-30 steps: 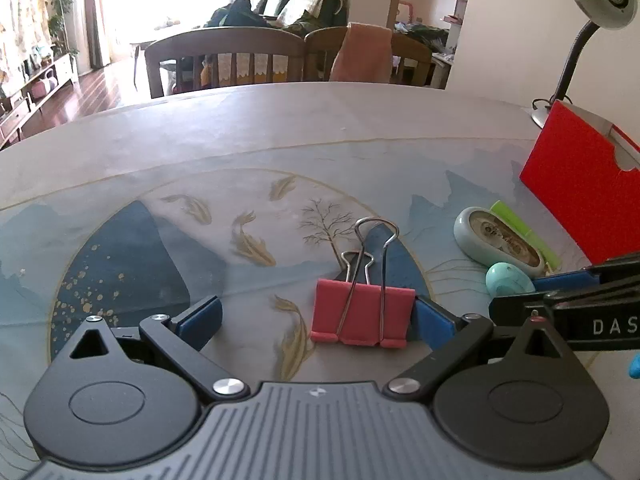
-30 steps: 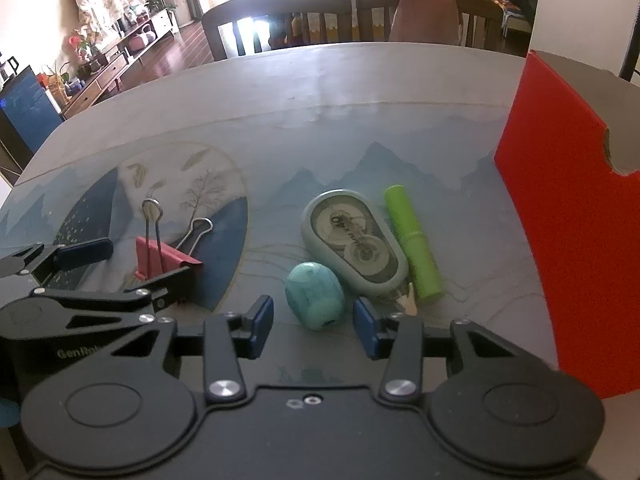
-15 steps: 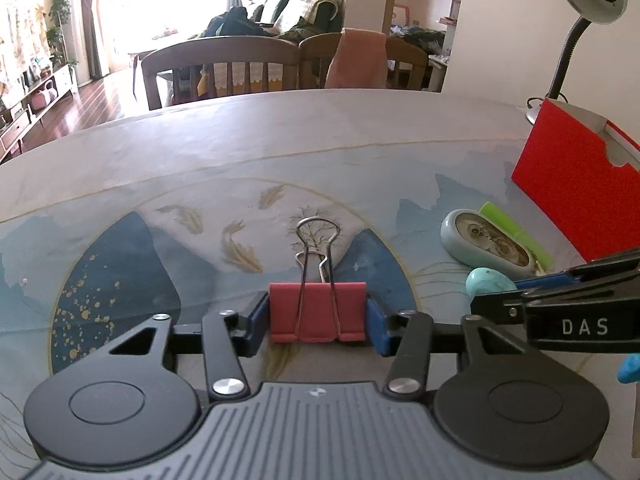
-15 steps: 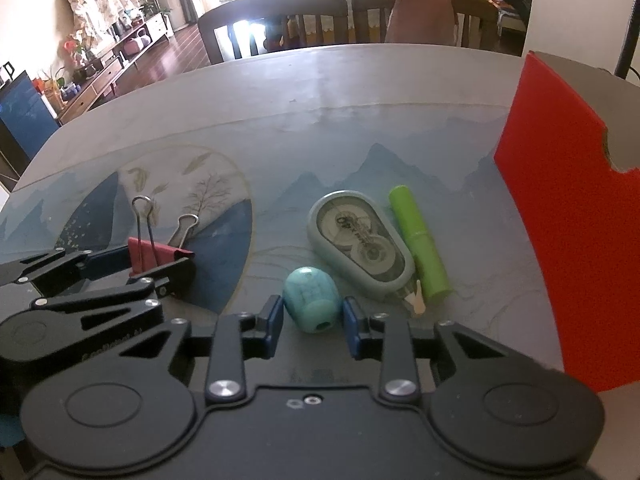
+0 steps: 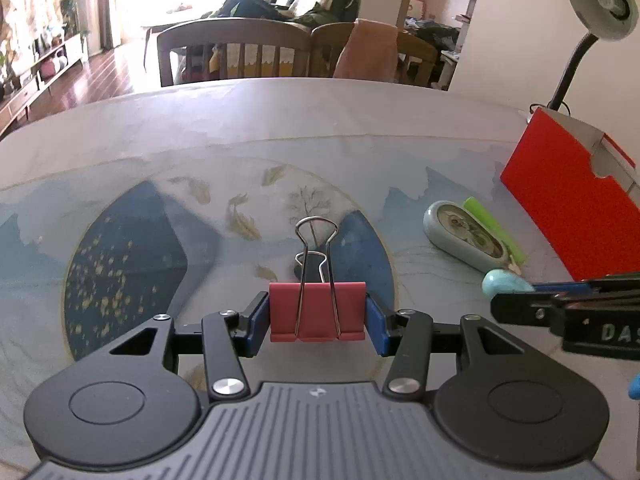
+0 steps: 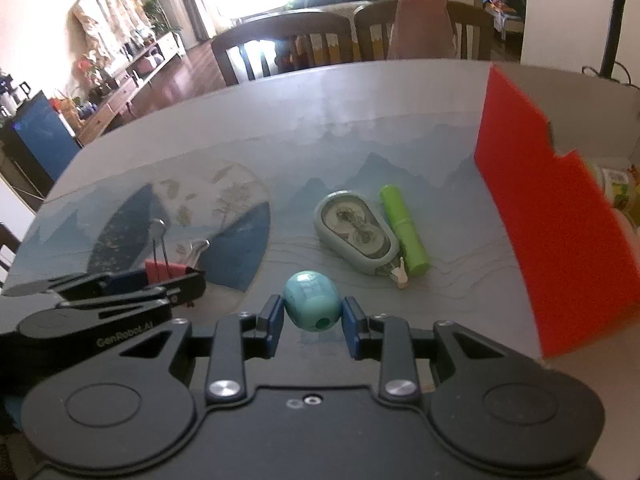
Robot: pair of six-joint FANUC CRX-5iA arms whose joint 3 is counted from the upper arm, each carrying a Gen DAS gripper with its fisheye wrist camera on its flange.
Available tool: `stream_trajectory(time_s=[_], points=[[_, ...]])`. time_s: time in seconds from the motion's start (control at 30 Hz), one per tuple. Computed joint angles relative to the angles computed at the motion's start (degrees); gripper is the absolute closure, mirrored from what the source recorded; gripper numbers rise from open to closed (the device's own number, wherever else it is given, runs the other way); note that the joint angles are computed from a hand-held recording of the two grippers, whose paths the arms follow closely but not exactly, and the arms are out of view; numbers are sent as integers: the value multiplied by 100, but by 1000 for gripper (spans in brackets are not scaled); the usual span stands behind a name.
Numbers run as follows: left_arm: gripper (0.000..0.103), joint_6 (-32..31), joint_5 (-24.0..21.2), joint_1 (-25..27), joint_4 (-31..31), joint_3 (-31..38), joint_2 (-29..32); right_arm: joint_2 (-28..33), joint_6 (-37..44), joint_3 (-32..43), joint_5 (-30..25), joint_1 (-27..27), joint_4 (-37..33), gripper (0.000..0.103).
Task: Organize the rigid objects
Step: 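Carry the binder clip and teal ball over the red shoebox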
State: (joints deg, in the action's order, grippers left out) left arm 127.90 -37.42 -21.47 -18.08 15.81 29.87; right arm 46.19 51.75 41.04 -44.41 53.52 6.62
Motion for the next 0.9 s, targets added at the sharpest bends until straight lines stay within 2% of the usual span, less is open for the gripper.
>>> stream_trajectory(time_s=[0.37, 0.7, 0.9], points=[[54, 306, -238, -218, 85, -162, -485, -980, 186, -1133, 604, -63, -74, 73], [54, 320, -577, -588, 177, 352, -517, -1810, 354, -2097, 1183, -309, -83, 73], [54, 245, -782, -784, 336, 924, -260, -2197, 249, -2682, 1538, -559, 87, 73]])
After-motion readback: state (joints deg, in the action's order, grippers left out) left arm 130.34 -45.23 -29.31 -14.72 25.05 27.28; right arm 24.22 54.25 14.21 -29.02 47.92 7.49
